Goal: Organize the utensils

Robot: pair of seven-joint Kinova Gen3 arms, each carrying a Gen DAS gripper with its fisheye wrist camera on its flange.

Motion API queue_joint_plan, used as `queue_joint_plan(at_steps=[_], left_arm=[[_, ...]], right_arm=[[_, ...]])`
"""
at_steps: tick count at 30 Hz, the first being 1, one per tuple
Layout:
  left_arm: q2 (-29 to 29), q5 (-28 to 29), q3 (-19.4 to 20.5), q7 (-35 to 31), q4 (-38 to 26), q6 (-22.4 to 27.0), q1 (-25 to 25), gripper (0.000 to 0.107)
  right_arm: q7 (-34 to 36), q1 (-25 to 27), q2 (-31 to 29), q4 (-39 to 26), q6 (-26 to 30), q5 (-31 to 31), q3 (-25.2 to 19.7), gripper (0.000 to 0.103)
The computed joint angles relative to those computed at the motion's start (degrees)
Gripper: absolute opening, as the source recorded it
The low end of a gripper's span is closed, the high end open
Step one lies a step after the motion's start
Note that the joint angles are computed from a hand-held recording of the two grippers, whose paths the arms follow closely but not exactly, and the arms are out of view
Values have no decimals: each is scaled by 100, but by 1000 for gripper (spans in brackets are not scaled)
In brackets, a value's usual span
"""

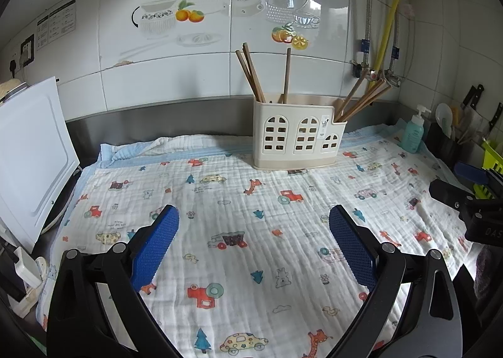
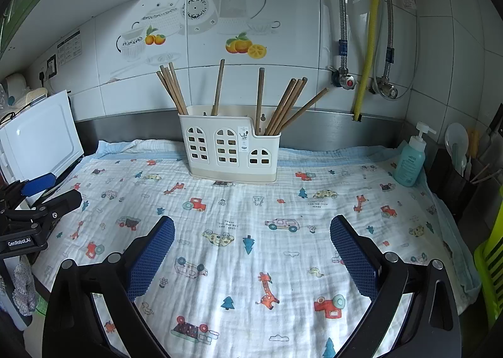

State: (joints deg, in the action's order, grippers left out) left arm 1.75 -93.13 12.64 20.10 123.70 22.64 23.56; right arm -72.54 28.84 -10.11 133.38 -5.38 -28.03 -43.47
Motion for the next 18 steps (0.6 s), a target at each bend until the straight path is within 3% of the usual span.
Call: queue_joint_plan(at_steps=[18], left_arm=[[35,21,-9,-61,-25,-69,-4,95]], right_arm=[[129,-16,53,-25,12,-72,-10,96]])
